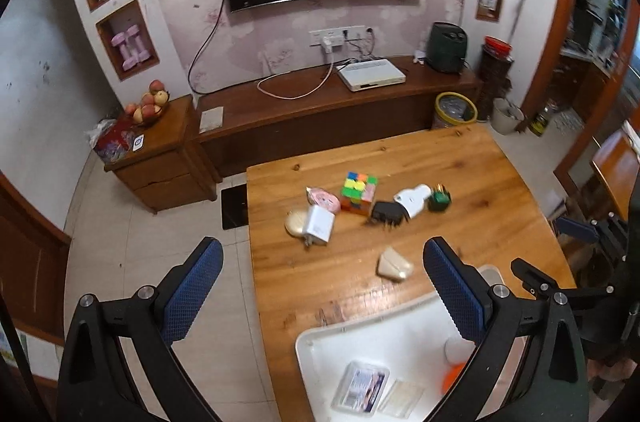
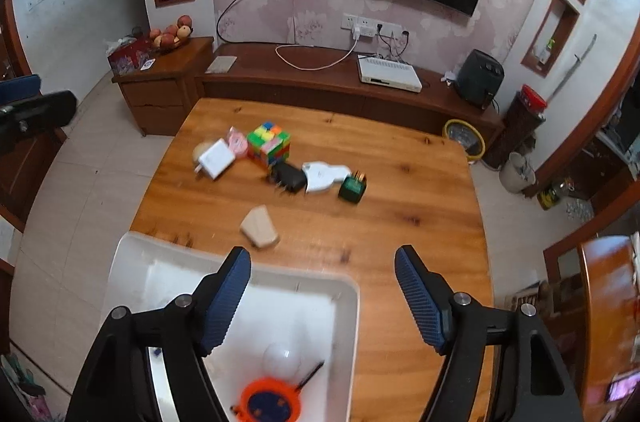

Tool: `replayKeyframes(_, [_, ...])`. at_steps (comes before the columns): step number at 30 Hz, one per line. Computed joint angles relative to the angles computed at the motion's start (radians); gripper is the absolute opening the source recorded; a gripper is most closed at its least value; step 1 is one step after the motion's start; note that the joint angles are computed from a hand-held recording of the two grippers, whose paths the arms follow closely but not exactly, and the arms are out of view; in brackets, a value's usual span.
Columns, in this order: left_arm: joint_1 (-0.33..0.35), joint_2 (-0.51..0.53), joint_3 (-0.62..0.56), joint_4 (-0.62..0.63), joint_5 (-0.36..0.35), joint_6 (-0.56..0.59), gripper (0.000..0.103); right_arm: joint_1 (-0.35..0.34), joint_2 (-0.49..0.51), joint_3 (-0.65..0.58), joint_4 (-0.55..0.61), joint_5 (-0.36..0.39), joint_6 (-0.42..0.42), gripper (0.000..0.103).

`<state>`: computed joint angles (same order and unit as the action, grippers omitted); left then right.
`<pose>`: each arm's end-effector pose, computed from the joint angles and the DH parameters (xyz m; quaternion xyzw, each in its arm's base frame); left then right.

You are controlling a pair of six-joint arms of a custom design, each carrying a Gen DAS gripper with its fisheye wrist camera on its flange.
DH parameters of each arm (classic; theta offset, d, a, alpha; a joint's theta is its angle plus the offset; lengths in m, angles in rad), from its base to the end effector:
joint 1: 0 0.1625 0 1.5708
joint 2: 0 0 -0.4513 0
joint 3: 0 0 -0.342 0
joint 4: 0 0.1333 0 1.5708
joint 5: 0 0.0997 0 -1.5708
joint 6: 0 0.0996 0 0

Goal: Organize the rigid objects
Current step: 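Open both grippers and lift them away from the tray, then grasp the white charger with the left gripper while the right gripper grasps the beige card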

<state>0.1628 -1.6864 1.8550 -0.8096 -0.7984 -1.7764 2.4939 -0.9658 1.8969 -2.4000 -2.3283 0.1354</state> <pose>-0.2509 -0.2467 0.4308 0.0144 0.8450 -0.3455 0.4080 0.4799 -0.2817 0.1772 0.3735 -0.8497 0.1456 0.3427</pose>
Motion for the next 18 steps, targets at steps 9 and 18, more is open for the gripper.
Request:
replayKeyframes(9, [0.285, 0.045, 0.0, -0.161, 0.065, 0.166, 0.1, -0.112, 0.14, -0.088, -0.12, 0.094, -0.151, 0.075])
replayKeyframes(18, [0.557, 0.111, 0.117, -0.437, 0.071, 0.431, 0.1, -0.196, 0.314, -0.097, -0.108, 0.128, -0.249, 0.075])
